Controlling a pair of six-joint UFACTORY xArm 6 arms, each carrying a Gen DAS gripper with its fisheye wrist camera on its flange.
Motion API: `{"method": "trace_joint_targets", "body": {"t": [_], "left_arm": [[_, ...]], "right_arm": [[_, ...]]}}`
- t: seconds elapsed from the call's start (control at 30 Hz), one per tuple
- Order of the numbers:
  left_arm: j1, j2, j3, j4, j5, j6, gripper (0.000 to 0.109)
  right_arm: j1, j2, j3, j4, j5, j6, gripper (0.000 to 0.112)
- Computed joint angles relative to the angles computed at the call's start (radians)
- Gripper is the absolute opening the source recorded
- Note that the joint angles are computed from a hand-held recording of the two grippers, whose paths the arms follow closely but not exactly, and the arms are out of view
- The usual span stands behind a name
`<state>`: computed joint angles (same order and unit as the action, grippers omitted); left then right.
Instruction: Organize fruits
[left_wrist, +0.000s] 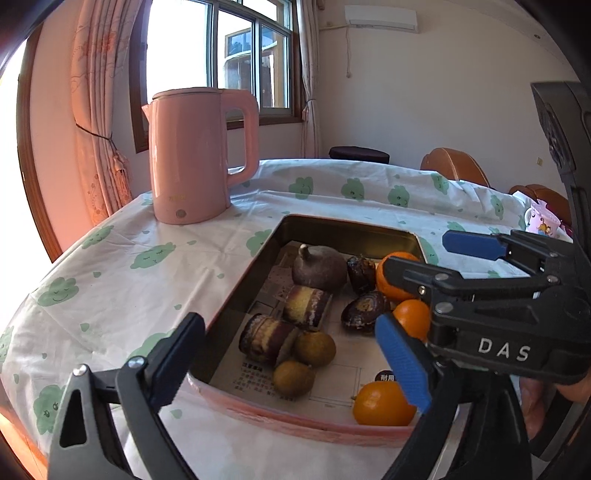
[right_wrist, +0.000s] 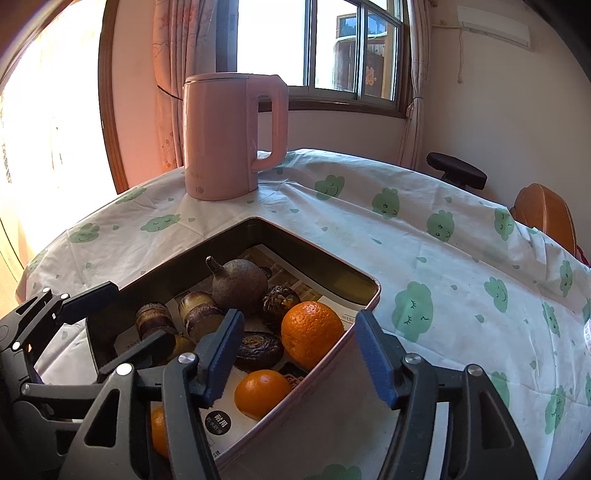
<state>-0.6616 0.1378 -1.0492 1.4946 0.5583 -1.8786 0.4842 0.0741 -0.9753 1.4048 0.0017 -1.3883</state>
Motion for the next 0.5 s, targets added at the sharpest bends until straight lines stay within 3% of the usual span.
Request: {"method": "trace_joint_targets", "body": {"t": [0.1,0.27,0.5], "left_arm": [[-0.012,-0.012,0.007,0.023,0.000,-0.002,0.099],[-0.018,-0.041,0.037,0.059,0.015,-0.057,0.099],[-0.033,-0.074,0.062,0.097,0.057,-0.125,0.099]], "right_arm": [[0.018,-0.031,0.006,0.127,-0.032,-0.135,0.074],[-0.001,-0.103,-0.007,0.560,-0.048,-0.570,0.074],[-0.061,-0.169,0.016,0.817,-0.018,-0.811,0.078]]}}
